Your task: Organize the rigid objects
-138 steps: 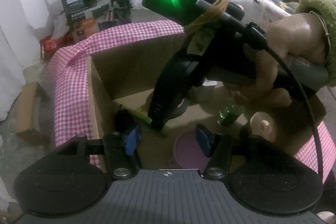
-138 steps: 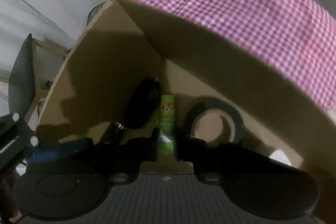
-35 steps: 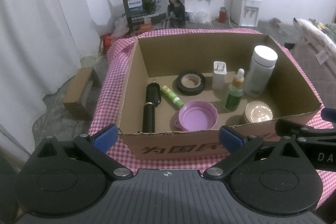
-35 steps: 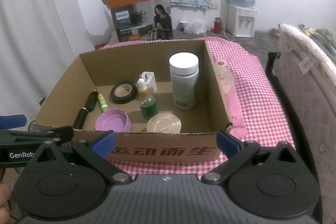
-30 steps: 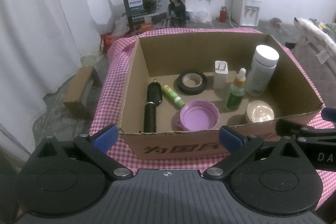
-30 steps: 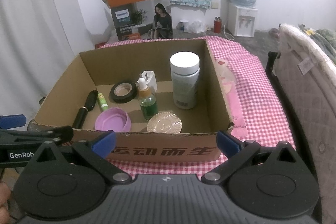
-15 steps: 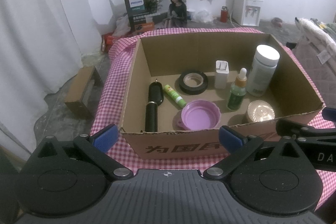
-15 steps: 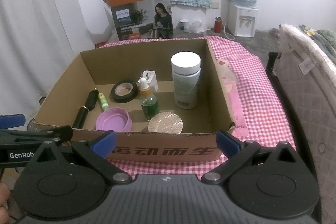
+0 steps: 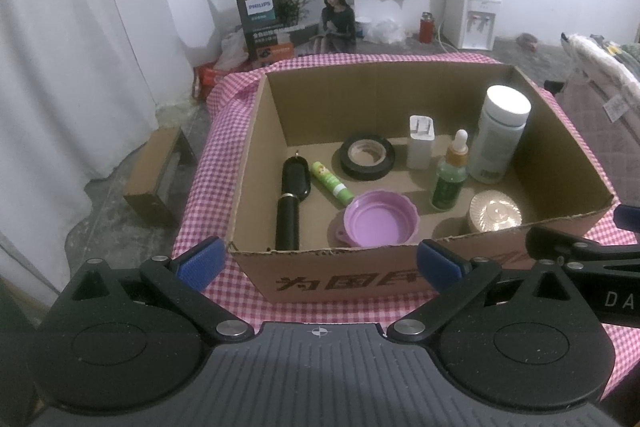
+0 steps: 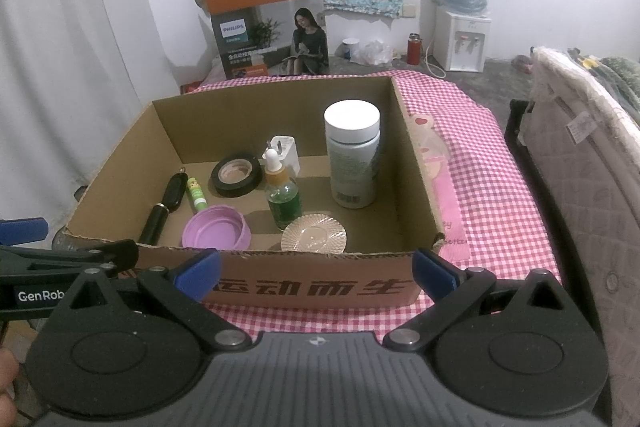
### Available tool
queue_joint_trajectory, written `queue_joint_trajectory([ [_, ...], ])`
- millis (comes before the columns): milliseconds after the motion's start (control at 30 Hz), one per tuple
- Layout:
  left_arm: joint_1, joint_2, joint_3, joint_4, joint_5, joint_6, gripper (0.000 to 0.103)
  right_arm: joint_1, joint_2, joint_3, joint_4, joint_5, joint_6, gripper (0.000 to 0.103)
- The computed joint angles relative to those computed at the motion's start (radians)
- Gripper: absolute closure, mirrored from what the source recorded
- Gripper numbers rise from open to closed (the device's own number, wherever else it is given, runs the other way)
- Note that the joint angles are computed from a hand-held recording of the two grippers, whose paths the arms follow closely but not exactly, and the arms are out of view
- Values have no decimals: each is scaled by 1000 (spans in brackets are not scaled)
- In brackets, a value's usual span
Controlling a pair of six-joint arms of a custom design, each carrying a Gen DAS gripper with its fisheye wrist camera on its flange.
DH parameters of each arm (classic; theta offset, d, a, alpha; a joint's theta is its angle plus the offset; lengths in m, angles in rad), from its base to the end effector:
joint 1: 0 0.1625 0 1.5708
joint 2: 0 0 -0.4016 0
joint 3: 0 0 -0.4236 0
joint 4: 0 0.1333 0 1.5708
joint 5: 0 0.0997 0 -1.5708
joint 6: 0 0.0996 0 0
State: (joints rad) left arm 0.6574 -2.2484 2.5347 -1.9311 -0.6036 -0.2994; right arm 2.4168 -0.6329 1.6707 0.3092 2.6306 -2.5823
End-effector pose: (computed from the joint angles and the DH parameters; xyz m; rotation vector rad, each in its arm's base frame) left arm -0.0728 -0.3282 0.3067 0.6460 2.1842 -0.7509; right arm 0.3696 -0.2653 -0.0344 0.1751 -2.2506 1.0459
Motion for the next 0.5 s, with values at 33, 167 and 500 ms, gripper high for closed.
queue_joint_trajectory([
  [33, 0, -1, 0, 2, -1, 0, 1, 0, 0, 0, 0, 0, 0, 0],
  [167, -5, -6, -1, 18, -2, -11, 1, 2, 2, -1, 6, 0, 9, 0],
  [500, 3, -5, -6, 20, -6, -4, 1, 2, 4, -3, 10, 0, 13, 0],
])
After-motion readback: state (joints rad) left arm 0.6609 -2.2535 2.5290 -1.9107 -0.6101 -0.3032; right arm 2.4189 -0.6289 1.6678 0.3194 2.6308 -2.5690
